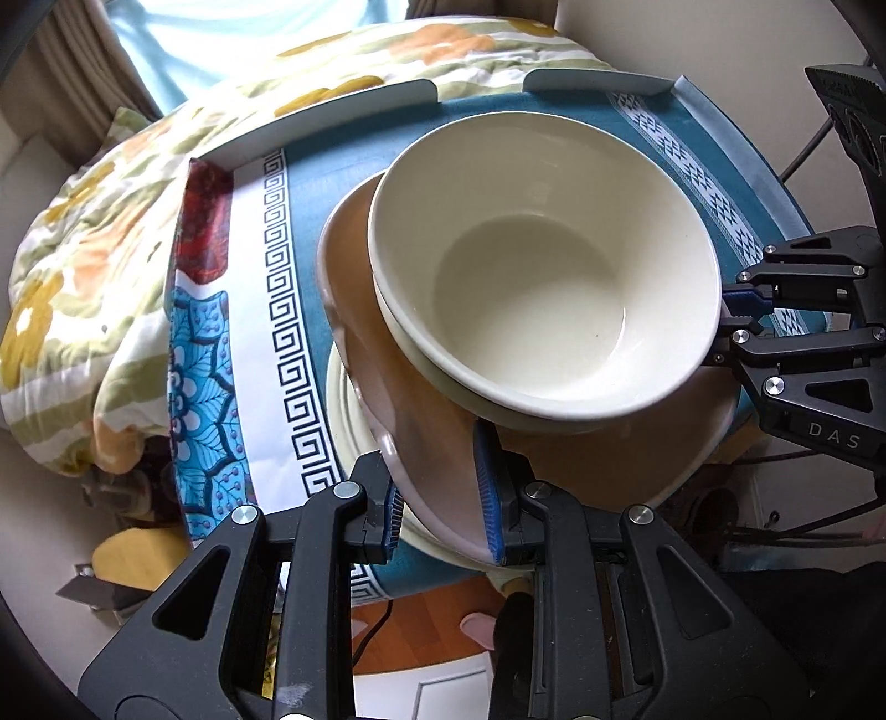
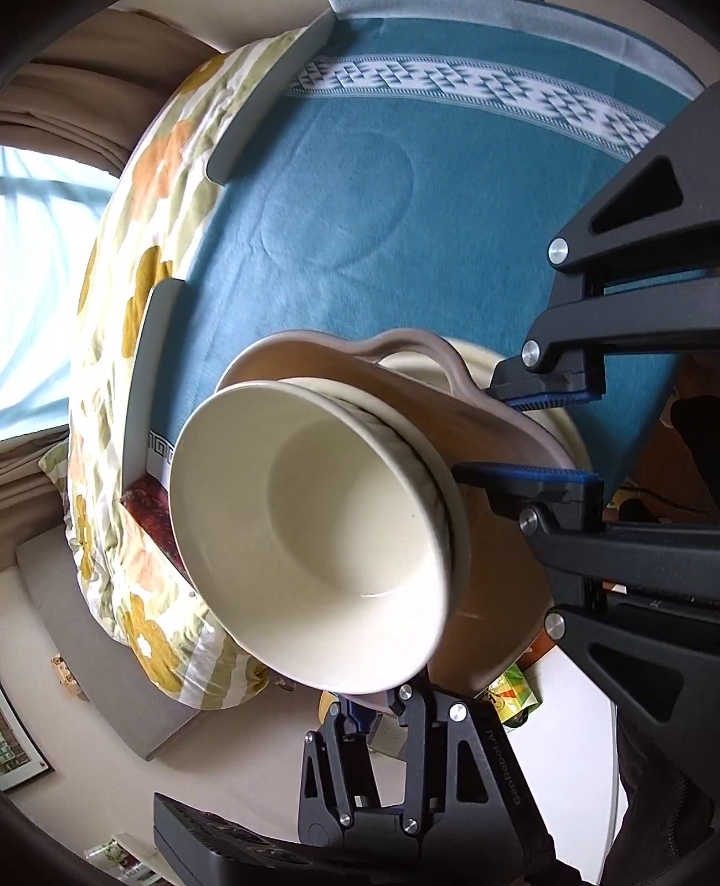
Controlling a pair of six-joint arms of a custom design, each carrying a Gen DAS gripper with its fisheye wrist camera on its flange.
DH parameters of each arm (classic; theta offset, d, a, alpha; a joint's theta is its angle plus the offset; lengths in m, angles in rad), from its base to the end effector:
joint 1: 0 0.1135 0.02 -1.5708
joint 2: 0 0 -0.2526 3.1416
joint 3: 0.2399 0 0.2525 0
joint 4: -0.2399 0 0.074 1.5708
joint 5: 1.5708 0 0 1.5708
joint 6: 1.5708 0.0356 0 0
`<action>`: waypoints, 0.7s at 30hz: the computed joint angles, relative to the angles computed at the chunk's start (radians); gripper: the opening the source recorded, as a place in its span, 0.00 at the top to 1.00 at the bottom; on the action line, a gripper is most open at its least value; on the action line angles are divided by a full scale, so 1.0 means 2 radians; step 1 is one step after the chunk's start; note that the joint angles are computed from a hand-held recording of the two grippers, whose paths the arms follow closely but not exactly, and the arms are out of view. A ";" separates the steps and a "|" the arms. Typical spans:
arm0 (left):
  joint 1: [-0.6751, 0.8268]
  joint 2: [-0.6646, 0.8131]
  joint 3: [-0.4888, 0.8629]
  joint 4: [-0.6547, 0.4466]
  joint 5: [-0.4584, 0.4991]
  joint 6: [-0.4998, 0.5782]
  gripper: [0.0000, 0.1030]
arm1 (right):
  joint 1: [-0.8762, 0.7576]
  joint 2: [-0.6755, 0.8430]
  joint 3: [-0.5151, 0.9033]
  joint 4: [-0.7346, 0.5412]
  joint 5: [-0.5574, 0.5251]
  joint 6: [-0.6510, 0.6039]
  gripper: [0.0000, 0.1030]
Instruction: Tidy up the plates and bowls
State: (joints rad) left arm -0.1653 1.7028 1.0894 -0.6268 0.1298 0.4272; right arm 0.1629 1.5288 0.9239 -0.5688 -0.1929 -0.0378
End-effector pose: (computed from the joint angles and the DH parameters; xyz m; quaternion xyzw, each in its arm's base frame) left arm 0.3186 -0.0578 0.1684 0.2976 0.9383 -0.0420 0.1711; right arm 0.2825 0.0533 0.1753 -0.1166 0.9690 0.1065 0.1900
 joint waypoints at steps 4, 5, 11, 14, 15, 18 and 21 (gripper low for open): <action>0.019 0.008 -0.008 0.005 0.018 0.024 0.80 | 0.023 0.000 -0.010 0.010 0.019 0.035 0.85; 0.021 0.010 -0.009 0.005 0.022 0.027 0.80 | 0.026 0.000 -0.011 0.010 0.022 0.041 0.85; 0.027 0.022 -0.013 0.014 0.037 0.037 0.80 | 0.027 0.000 -0.020 0.016 0.031 0.059 0.85; 0.033 0.026 -0.011 0.015 0.046 0.041 0.80 | 0.030 -0.001 -0.022 0.020 0.035 0.065 0.85; 0.034 0.027 -0.011 0.015 0.047 0.040 0.80 | 0.031 0.000 -0.022 0.019 0.037 0.068 0.85; 0.035 0.027 -0.013 0.018 0.047 0.041 0.80 | 0.034 0.004 -0.017 0.013 0.042 0.076 0.85; 0.034 0.034 0.000 0.003 0.045 0.035 0.80 | 0.040 0.012 -0.005 0.000 0.052 0.076 0.85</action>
State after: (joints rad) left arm -0.0969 1.7714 1.0894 -0.6212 0.2193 0.4966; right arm 0.2421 1.5526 0.9142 -0.5697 -0.0895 0.1152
